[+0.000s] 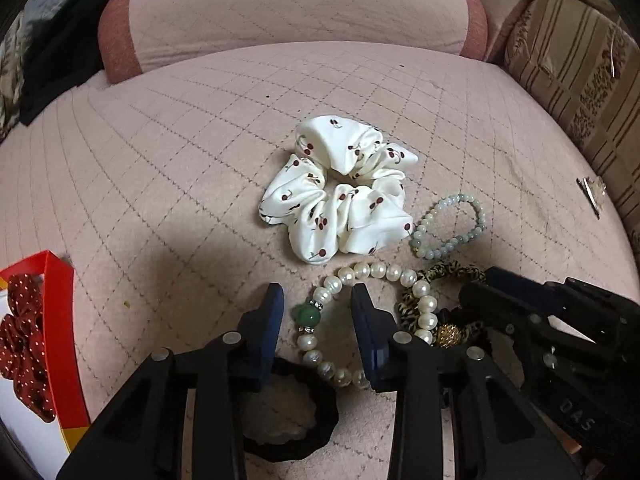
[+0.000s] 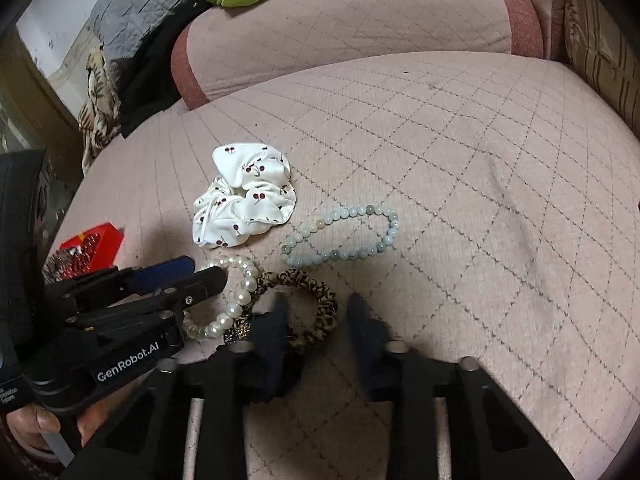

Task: Organize jewelry
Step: 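Grasp the pearl bracelet with the left tool while the right grasps the beaded bracelet, then place the pearl bracelet with the left tool while the right places the beaded bracelet in the box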

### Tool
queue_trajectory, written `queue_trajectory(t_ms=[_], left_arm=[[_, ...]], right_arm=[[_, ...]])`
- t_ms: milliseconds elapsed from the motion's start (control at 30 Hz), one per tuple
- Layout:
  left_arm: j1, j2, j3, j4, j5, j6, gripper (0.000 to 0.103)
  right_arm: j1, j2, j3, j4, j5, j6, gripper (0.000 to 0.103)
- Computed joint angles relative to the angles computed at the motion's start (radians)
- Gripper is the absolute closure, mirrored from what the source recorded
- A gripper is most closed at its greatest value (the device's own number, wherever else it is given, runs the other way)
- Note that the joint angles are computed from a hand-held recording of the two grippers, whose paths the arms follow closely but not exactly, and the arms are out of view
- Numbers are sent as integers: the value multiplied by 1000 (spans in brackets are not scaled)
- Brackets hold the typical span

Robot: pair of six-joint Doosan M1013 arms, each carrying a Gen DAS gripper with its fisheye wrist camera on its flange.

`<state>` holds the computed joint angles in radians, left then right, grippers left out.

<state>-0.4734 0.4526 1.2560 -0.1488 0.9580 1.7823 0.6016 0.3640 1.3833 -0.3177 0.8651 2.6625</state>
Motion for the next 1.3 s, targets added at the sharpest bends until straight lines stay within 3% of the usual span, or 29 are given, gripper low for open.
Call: queue_trajectory(t_ms=[67, 367, 833, 1133, 1300], left_arm=[[-9, -10, 13, 36, -18, -19, 92], [3, -81, 48, -50, -26, -4, 92], [78, -259, 167, -155, -62, -18, 92], [164, -313, 212, -115, -71, -94, 92], [217, -316, 210, -88, -74, -97, 92]], right_arm=[[5, 6, -9, -11, 16, -10, 93], [30, -28, -8, -65, -1, 36, 95], [128, -82, -50, -242, 101, 127, 95], [193, -41, -148, -270, 166, 46, 95], [213, 17, -233, -222, 181, -54, 95]])
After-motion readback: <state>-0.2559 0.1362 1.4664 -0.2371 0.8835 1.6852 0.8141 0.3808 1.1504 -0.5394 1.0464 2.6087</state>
